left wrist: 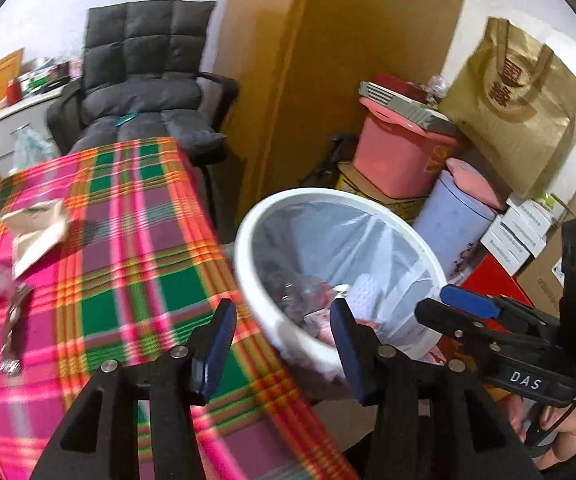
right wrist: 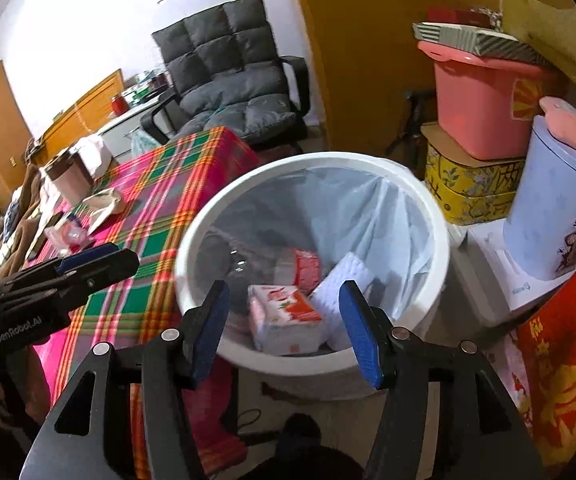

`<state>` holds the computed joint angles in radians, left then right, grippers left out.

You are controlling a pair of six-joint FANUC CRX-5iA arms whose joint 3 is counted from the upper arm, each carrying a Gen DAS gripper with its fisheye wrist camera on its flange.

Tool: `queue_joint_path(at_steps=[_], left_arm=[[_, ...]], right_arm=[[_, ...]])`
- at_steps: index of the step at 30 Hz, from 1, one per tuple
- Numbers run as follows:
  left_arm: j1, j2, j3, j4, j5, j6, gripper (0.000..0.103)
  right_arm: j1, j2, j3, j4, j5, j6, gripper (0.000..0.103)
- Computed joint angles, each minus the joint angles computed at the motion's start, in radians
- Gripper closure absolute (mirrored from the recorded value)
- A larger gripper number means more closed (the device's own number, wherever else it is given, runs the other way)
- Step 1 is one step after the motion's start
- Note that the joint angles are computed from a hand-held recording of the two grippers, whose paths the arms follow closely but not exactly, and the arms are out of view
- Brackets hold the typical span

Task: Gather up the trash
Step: 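Open the left gripper to drop the carton while the right gripper releases the cup into the bin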

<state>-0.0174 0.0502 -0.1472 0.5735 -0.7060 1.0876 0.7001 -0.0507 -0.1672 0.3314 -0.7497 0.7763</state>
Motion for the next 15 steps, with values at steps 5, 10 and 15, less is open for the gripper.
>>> queue_joint_path(at_steps=[5,10,15], left_arm=[[0.042,-0.052,-0.045,-0.027,0.001,0.035,0.055],[0.083,-0.103,-0.093,-0.02,0.011,0.027,0.055],[0.123,-0.153,-0.13,-0.032,0.013,0.027,0.055]], right_arm=[[0.036,-0.001,0.009,0.009,0.012,0.013,0.044],[0.07,0.006,0.027,-0.004,0.018,0.051,0.044],[0.095,0.018,0.048,-0.015,0.021,0.082,0.044]])
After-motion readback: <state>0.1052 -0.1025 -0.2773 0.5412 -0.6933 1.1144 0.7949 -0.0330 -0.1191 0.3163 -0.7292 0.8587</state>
